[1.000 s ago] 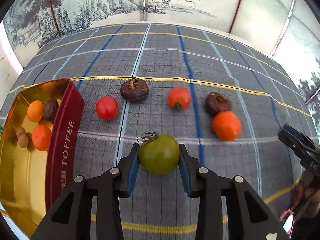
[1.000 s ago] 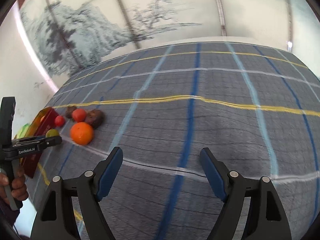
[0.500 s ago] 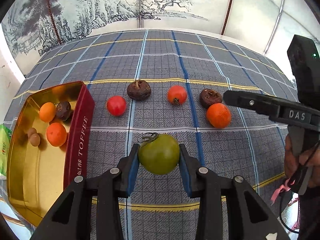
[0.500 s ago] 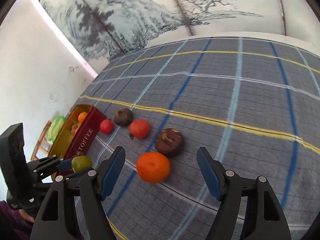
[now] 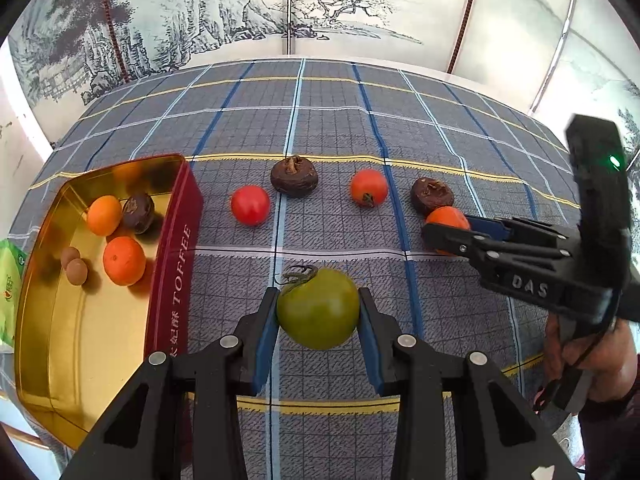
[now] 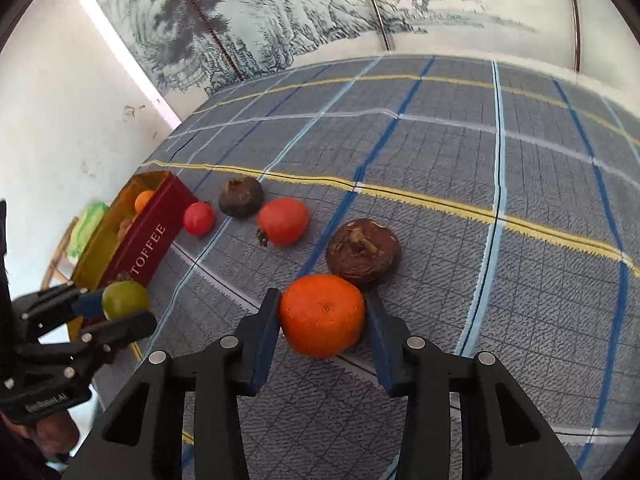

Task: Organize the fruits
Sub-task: 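Carry the green tomato toward the tin with the left gripper while the right gripper grasps an orange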

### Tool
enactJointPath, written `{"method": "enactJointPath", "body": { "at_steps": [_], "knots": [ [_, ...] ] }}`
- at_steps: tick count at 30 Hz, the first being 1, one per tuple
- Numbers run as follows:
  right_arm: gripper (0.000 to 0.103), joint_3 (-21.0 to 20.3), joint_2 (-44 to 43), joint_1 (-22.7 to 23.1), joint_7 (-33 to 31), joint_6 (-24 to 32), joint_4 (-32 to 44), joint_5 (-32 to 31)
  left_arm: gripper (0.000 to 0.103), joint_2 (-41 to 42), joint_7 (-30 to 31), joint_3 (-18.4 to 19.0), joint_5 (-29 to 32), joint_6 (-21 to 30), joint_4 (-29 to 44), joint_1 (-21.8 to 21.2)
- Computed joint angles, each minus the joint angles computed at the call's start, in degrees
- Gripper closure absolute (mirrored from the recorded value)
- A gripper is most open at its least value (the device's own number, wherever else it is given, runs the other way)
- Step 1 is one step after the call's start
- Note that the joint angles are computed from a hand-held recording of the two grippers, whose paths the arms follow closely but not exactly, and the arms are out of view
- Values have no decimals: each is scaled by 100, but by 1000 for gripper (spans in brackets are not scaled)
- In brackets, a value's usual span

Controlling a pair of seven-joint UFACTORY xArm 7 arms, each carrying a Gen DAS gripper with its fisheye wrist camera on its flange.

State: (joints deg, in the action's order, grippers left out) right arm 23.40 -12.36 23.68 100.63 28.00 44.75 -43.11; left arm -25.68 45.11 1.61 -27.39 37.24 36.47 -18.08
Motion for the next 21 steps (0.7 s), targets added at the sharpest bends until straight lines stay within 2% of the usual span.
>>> {"method": "enactJointPath", "body": {
  "at_steps": [1, 4, 7, 8, 10, 14, 21],
  "knots": [
    [61, 186, -76, -19, 247, 300, 59, -255, 69, -35, 17, 30, -15, 29, -5, 7],
    [62, 454, -397, 87, 766, 1033, 36, -484, 69, -151, 68, 80, -16, 60, -33, 44],
    [62, 604, -798, 210, 1020, 1728, -147, -257, 69, -274, 86, 129, -3, 93, -64, 86],
    [62, 642, -906, 281, 924, 2130, -181, -24, 69, -311, 87, 145, -3, 104, -72, 96],
    [62, 640, -1066, 357, 870, 2417, -291, 236, 69, -397, 93, 185, -11, 133, -89, 116],
    [62, 696, -1308, 380, 893, 2685, -508, 561, 69, -567, 123, 272, -11, 135, -133, 166],
    [62, 641, -1389, 292, 864, 2462, -689, 744, 69, -783, 186, 400, 32, 53, -200, 240]
  ]
}}
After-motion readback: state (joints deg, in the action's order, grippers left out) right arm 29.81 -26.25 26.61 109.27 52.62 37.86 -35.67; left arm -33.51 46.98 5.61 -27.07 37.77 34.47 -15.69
